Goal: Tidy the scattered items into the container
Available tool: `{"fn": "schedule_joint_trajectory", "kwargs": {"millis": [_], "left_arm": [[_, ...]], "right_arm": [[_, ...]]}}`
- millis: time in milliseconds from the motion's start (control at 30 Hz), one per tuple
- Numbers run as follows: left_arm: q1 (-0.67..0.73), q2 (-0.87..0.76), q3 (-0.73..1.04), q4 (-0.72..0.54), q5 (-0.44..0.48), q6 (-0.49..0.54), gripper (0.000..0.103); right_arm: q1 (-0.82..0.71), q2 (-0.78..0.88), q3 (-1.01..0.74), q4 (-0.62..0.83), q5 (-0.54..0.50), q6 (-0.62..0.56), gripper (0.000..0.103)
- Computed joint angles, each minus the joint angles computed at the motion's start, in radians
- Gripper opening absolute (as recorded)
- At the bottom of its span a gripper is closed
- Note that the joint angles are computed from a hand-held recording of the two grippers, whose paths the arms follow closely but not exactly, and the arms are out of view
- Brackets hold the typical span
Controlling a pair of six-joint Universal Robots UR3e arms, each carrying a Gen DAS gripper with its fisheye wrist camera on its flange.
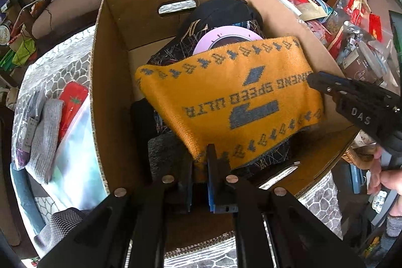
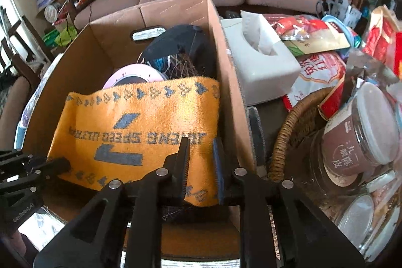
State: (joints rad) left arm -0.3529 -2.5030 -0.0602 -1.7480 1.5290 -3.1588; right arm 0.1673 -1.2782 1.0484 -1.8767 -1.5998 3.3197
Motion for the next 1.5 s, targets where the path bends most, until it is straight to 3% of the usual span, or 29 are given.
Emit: {"fn": "schedule_joint_trajectory", "kwargs": {"millis": [167,467,700,800,900,1100,1500], "left_arm": [[-0.004,0.111,-0.193,0.119,0.028,-0.012,0.032],[0.036,0.243,-0.349,0.183,0.03,-0.023,0.034],[0.13,0.549,-0.783,0.383,-0.037,0.013,0.036],[0.171,0.679,-0.955,0.453,-0.052,0.031,0.05],[0.212,0.804,-1.109,0.499,-0.06,0.04,0.052],[0.292,1.013,-1.336,0.505,-0.091,0.071,0.061],[0.405,1.308,-1.528,0.417,-0.163,0.157,0.061]], "right_arm": [[-0.002,-0.02,0.001,0.002,0.002,0.004,0.017],[0.011,-0.051,-0.002,0.008,0.004,0.023,0.017],[0.049,-0.123,0.028,0.002,0.012,0.036,0.018],[0.095,-0.15,0.031,0.004,-0.003,0.054,0.023],[0.166,-0.171,0.028,0.009,-0.018,0.081,0.024],[0.352,-0.146,-0.034,0.038,-0.093,0.154,0.026],[0.579,-0.124,-0.101,0.095,-0.236,0.351,0.027]]}}
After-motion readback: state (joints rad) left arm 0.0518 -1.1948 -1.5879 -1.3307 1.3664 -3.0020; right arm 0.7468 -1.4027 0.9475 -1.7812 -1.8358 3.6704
